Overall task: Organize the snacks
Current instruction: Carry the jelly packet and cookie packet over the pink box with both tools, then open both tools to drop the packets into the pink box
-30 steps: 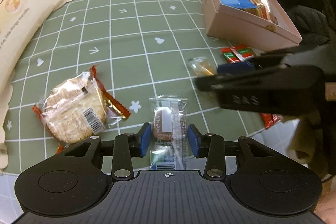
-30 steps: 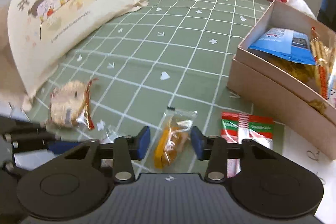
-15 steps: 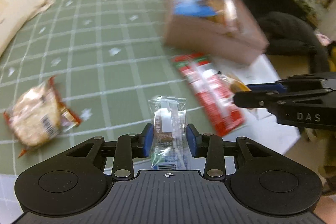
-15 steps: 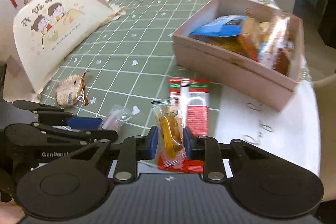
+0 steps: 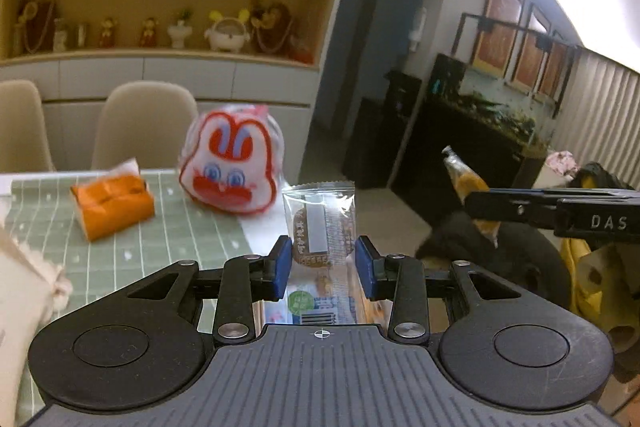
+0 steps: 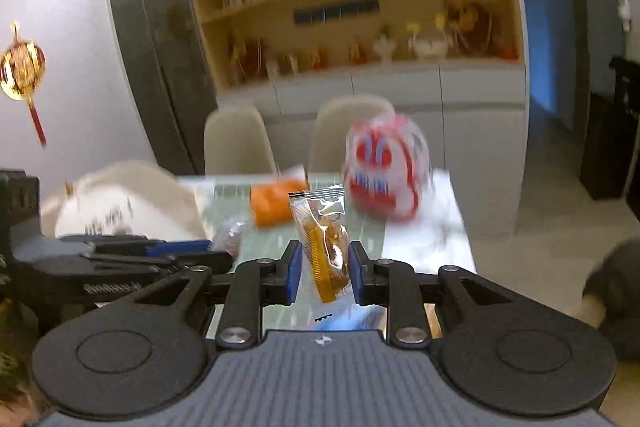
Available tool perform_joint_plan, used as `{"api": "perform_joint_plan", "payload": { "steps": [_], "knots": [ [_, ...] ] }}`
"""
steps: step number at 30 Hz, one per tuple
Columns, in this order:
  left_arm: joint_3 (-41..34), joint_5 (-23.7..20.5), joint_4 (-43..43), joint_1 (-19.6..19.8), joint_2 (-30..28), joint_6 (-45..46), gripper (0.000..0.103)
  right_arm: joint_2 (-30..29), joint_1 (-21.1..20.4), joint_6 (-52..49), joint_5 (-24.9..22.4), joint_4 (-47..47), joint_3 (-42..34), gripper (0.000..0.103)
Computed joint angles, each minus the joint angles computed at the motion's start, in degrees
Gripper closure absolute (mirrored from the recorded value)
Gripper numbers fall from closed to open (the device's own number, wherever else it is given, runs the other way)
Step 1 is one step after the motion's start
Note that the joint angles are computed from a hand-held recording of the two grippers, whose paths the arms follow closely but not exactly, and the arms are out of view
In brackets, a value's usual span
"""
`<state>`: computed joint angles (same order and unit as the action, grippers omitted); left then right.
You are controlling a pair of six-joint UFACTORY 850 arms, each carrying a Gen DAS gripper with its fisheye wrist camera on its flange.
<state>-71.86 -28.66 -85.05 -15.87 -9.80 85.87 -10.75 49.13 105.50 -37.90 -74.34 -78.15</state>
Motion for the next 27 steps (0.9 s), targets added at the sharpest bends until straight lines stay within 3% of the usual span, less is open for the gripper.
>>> {"api": "perform_joint_plan", "payload": {
  "steps": [9, 13, 16, 19, 21, 23, 26, 27],
  "knots": [
    [-10.96, -6.07, 13.24, -1.93, -11.54, -15.37, 0.063, -4.65, -5.68, -4.91, 1.38, 8.69, -3.96, 0.078],
    [-15.84, -6.74, 15.04, -2.65, -16.95, -19.78, 0.063, -8.22, -7.12, -5.56, -0.82, 12.86, -3.86, 0.078],
    [-20.75, -8.80, 13.74, -3.16, -21.70, -23.01, 0.063, -9.74, -7.91, -3.76, 1.98, 15.49, -2.20, 0.078],
    [-28.90, -12.58, 24.38, -4.64, -28.34, -32.16, 0.061, -12.09, -7.70, -2.50, 2.61, 14.87, -1.50, 0.077],
    [-31.77, -13.29, 32.43, -5.68, -31.02, -38.41, 0.061, -14.04, -7.25, -5.46, 1.93, 18.07, -2.29, 0.072],
    [-29.47, -11.10, 31.75, -5.56, -30.40, -36.84, 0.061, -14.46, -6.67, -6.31, 2.56, 19.19, -1.79, 0.068],
    [-25.76, -7.72, 29.15, -4.23, -28.05, -37.84, 0.061, -13.98, -5.13, -3.79, 1.55, 15.91, -0.23, 0.043],
    [-24.56, -7.42, 28.31, -3.51, -26.98, -38.42, 0.061, -14.08, -4.75, -3.38, 0.69, 15.26, -0.17, 0.040]
  ]
}}
